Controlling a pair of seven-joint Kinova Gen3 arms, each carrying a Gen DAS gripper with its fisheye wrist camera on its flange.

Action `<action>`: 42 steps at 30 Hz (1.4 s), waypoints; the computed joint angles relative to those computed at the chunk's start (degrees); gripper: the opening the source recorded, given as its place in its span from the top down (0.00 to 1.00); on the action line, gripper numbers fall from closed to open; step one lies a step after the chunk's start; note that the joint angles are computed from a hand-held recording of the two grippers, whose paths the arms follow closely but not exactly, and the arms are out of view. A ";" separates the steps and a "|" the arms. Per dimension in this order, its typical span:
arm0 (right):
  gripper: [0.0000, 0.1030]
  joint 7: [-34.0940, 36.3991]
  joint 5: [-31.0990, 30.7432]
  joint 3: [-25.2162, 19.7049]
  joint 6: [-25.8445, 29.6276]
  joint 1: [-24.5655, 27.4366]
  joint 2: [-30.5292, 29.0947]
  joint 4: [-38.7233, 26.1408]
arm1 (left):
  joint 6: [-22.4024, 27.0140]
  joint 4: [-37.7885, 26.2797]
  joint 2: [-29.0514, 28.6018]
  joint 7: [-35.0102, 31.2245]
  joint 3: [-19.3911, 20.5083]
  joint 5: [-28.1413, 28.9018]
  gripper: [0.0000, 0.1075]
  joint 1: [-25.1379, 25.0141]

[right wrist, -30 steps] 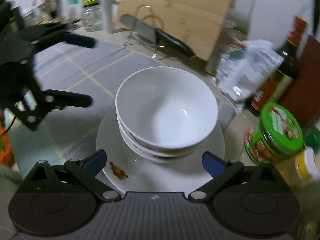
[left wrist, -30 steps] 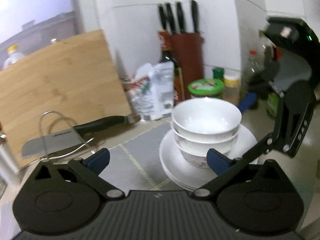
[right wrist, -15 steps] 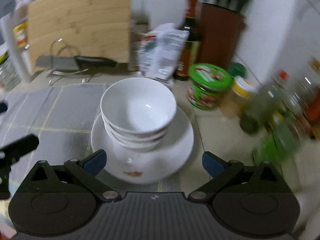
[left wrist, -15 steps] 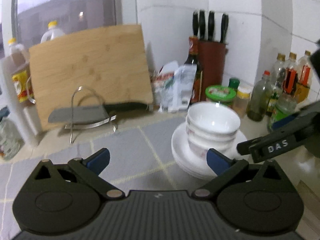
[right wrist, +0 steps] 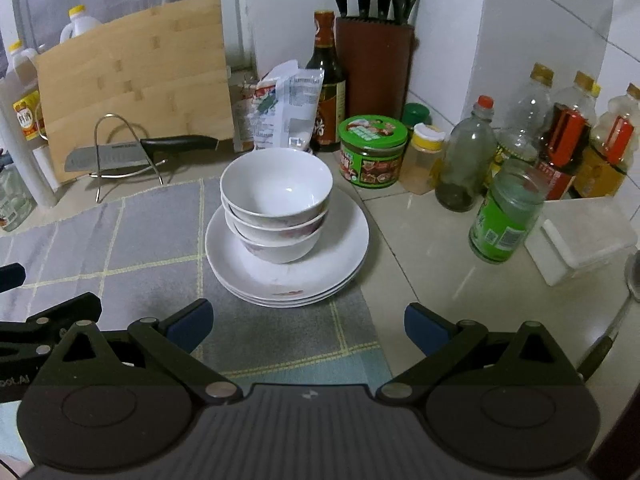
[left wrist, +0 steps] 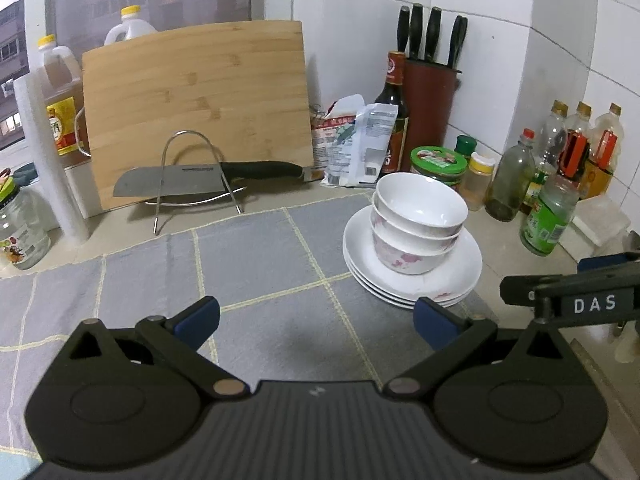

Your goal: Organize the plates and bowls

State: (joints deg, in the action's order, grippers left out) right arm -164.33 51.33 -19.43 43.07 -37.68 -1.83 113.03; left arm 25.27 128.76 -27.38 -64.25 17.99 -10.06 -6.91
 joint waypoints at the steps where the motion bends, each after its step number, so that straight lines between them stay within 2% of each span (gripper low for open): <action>1: 0.00 0.03 -0.06 -0.10 -0.04 -0.10 -0.24 0.11 | 0.31 -0.05 -0.25 0.04 -0.22 0.20 0.05 0.12; 10: 0.00 -0.42 0.49 -1.49 0.48 -0.93 -0.98 0.53 | 1.86 -0.07 -2.02 0.16 -1.00 1.05 0.05 0.24; 42: 0.00 -1.13 1.90 -2.45 0.91 -0.45 -2.04 0.99 | 2.80 -0.99 -2.33 1.60 1.12 0.77 0.05 -0.89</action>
